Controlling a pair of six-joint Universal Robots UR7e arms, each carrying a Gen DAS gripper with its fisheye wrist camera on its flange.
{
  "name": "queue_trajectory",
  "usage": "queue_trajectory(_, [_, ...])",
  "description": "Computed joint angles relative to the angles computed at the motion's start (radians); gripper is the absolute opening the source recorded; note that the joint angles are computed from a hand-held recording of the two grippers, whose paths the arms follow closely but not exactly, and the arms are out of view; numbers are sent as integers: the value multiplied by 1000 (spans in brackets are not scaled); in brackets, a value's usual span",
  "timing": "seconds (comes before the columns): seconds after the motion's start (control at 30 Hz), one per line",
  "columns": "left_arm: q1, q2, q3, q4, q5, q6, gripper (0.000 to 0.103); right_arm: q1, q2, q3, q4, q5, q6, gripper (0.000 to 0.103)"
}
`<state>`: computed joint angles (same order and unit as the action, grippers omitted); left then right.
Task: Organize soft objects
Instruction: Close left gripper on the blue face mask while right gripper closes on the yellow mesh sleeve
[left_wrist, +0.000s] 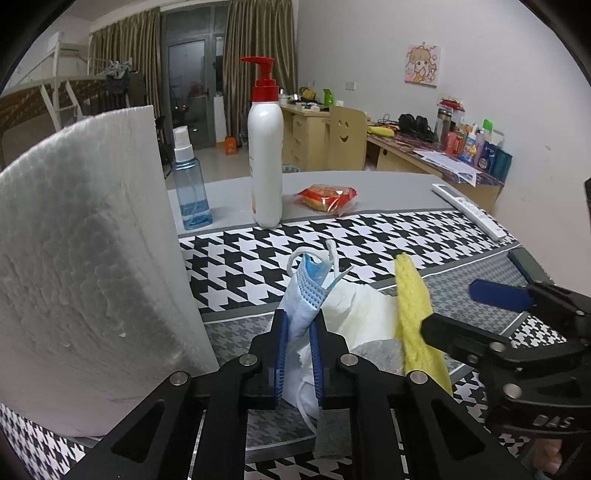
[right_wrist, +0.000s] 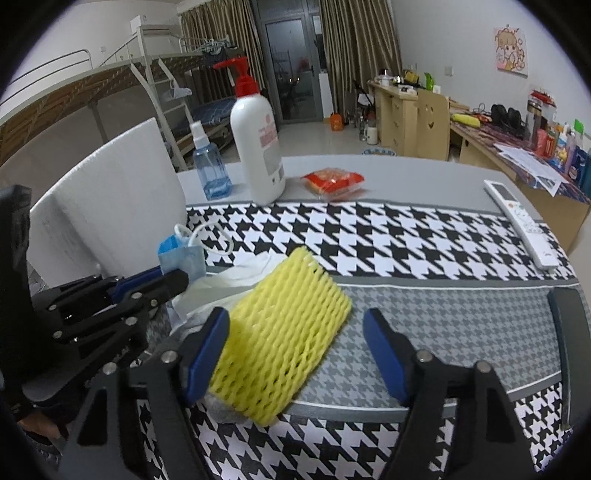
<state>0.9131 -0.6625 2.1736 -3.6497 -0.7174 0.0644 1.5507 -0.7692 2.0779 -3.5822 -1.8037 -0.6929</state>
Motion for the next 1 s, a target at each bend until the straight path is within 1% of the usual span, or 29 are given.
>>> queue_trajectory(0.07, [4,1,0,-5,-6,1,13,0,5,-7,10,-4,1,73])
queue_trajectory(0.2, [6,-3,5,-5,-21,-2,13,-1,10,-19,46,-6,6,63])
queue_trajectory(0.33, [8,-7,11,-1,-36,-4,13,-3,12,-26,76,-18,18,59])
queue_trajectory(0.37, [7,-7,13,-7,-35,-2,13,-4,12,-26,83,-21,22,57])
queue_trajectory(0.4, [8,-9,16,-12,-37,-2,13,-5,12,-27,93,-22,26,50])
queue_trajectory(0.43, [10,-11,17,-11,-40,-4,13,-6,11,-28,102,-24,30,47])
queue_trajectory(0.47, [11,-11,17,-10,-42,-6,13,-6,11,-30,109,-27,33,47])
queue_trajectory(0.53, [10,-10,18,-14,-40,-8,13,-7,12,-28,107,-33,36,39])
queue_trajectory(0.57, [10,-10,18,-14,-40,-7,13,-9,12,-27,111,-32,37,39])
queue_trajectory(0.6, [10,-9,19,-14,-40,-6,13,-9,12,-25,110,-31,35,36])
queue_trajectory(0.63, [10,-8,20,-15,-41,-6,13,-9,15,-23,104,-34,32,28])
queue_trajectory(0.73, [10,-7,21,-19,-43,-6,13,-6,25,-23,91,-58,24,16])
queue_trajectory(0.8, [10,-6,21,-23,-40,-7,13,-6,28,-20,78,-63,25,12])
queue_trajectory(0.9, [8,-1,24,-40,-33,-5,13,-8,17,-14,79,-64,43,12])
queue_trajectory(0.93, [6,1,26,-50,-29,0,13,-8,11,-11,82,-67,53,13])
queue_trajectory(0.97, [5,4,28,-57,-27,5,13,-10,4,-8,89,-66,59,16])
queue_trajectory(1.0, [4,6,30,-63,-25,8,13,-13,-2,-3,91,-60,61,26])
